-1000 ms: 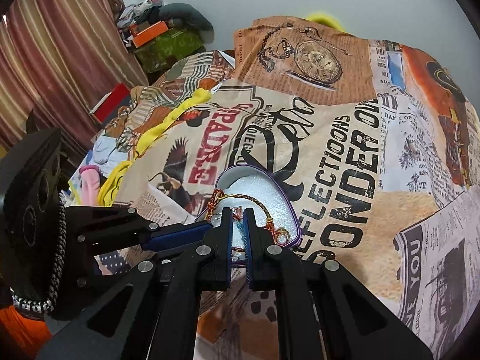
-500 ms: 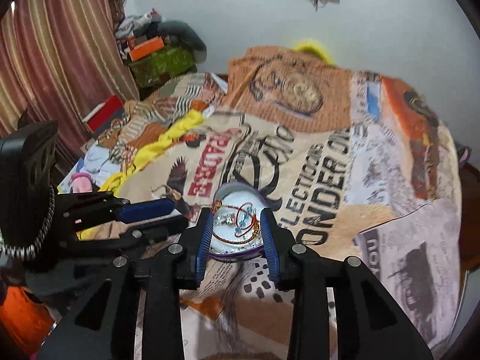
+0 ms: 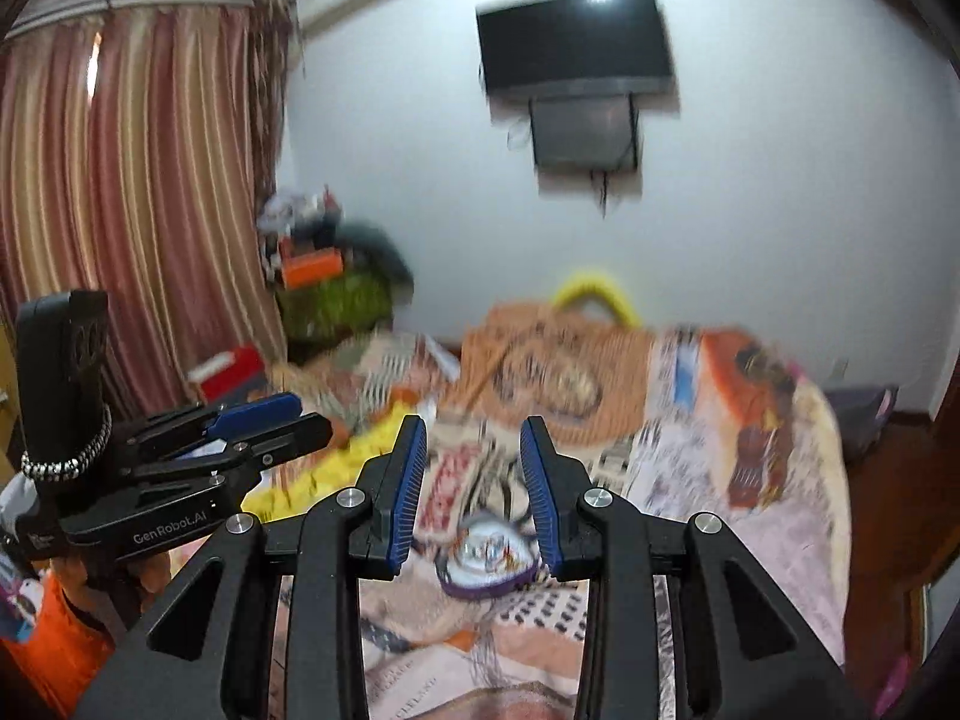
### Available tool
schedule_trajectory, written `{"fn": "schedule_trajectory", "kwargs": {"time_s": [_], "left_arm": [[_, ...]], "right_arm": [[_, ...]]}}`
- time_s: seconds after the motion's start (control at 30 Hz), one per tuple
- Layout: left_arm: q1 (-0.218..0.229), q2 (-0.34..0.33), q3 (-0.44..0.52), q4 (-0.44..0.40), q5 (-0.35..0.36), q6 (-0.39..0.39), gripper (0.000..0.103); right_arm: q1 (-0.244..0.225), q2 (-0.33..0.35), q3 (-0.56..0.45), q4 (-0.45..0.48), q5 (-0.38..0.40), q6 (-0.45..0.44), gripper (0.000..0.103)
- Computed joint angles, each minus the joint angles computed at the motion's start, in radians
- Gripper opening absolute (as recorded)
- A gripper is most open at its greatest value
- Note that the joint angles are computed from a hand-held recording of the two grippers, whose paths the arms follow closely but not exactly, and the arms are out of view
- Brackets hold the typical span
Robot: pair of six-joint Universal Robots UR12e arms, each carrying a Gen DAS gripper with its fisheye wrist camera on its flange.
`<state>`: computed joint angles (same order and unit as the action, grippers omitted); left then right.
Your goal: Organize jewelry
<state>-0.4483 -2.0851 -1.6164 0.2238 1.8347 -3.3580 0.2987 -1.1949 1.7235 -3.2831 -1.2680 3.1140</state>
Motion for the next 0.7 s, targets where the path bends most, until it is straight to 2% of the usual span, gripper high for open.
{"fn": "schedule_trajectory", "kwargs": {"time_s": [0.07,0.13,0.17,0.2,0.23,0.3,0.37,0.5,0.57,0.7], "left_arm": [[-0.015,0.004,-0.008,0.051,0.034,0.010,0.048],[-0.029,0.006,-0.014,0.095,0.067,0.023,0.052],[-0.038,0.007,-0.019,0.122,0.088,0.034,0.054],[-0.045,0.008,-0.022,0.141,0.104,0.044,0.060],[-0.055,0.006,-0.024,0.165,0.131,0.059,0.064],[-0.072,0.000,-0.023,0.200,0.180,0.080,0.084],[-0.085,-0.006,-0.026,0.241,0.220,0.097,0.100],[-0.096,-0.007,-0.036,0.274,0.255,0.099,0.103],[-0.101,-0.006,-0.037,0.273,0.268,0.106,0.103],[-0.106,-0.012,-0.032,0.269,0.280,0.123,0.103]], "right_arm": [[0.007,-0.017,0.029,-0.078,-0.025,0.012,0.031],[0.016,-0.025,0.049,-0.133,-0.055,0.013,0.039],[0.022,-0.028,0.058,-0.164,-0.073,0.016,0.046],[0.028,-0.032,0.068,-0.192,-0.095,0.021,0.052],[0.033,-0.034,0.075,-0.210,-0.110,0.023,0.055],[0.042,-0.035,0.082,-0.231,-0.143,0.024,0.067],[0.048,-0.031,0.085,-0.257,-0.174,0.036,0.077],[0.058,-0.022,0.088,-0.303,-0.237,0.060,0.103],[0.062,-0.020,0.087,-0.317,-0.264,0.071,0.103],[0.057,-0.026,0.085,-0.301,-0.256,0.090,0.103]]}}
